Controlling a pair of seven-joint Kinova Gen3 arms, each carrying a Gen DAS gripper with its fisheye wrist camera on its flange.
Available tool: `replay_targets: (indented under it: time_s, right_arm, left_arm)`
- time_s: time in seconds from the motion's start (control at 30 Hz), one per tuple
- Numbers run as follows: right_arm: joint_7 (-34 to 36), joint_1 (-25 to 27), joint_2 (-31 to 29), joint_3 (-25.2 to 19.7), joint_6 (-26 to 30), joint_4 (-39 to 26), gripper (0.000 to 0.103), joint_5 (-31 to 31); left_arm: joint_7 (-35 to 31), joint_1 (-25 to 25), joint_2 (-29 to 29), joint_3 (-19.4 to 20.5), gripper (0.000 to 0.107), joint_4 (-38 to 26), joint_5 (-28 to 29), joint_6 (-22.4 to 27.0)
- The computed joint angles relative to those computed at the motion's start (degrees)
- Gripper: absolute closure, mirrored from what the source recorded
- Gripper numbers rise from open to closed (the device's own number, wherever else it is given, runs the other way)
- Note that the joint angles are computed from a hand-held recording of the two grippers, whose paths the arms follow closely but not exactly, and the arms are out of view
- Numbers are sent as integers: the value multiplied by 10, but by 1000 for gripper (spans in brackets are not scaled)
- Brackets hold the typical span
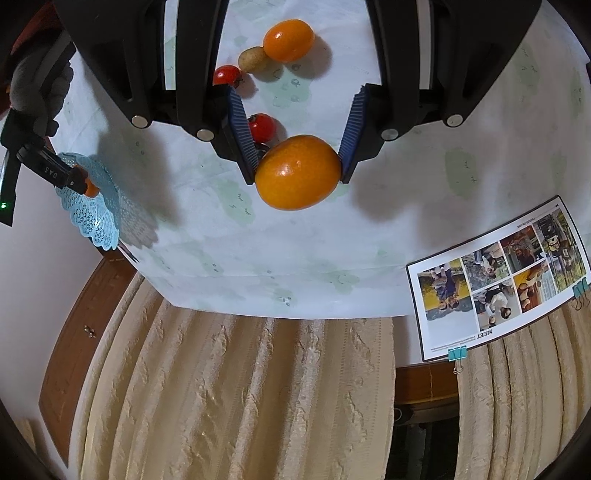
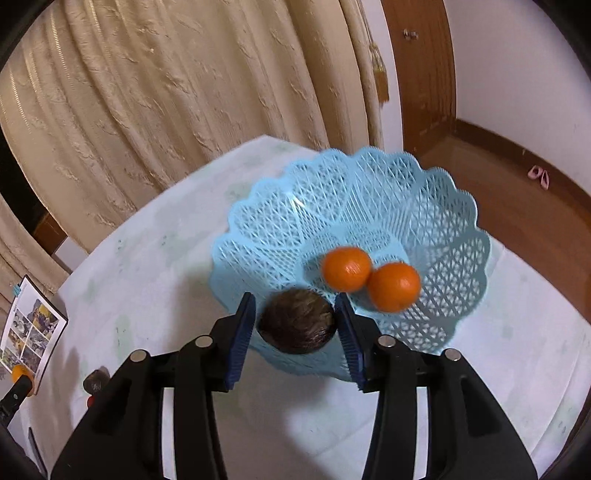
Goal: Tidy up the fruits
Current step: 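Lower the dark brown fruit into the blue basket and open the right gripper, then carry the yellow-orange fruit into the basket and open the left gripper while the right withdraws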
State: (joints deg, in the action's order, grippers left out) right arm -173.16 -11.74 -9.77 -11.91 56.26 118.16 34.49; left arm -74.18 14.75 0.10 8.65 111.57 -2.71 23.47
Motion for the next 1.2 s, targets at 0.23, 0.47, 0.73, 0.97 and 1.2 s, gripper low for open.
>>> replay_targets:
  time_s: [0.23, 0.47, 0.73, 0.97, 1.2]
  right_arm:
    - [27, 5, -26, 0, -6, 17, 44, -14]
    - [106, 18, -64, -6, -4, 36, 44, -35]
    - [205, 56, -117, 11, -7, 56, 44, -69]
    - [266, 90, -215, 33, -70, 95, 44, -103]
    - [254, 178, -288, 5, -136, 134, 44, -133]
  left_arm:
    - [37, 8, -5, 7, 62, 5, -37, -3]
    - [94, 24, -3, 21, 62, -2, -89, 7]
    - [189, 80, 12, 46, 62, -28, -184, 32]
    - [219, 144, 48, 50, 62, -68, -224, 51]
    - [176, 195, 89, 49, 62, -115, -202, 54]
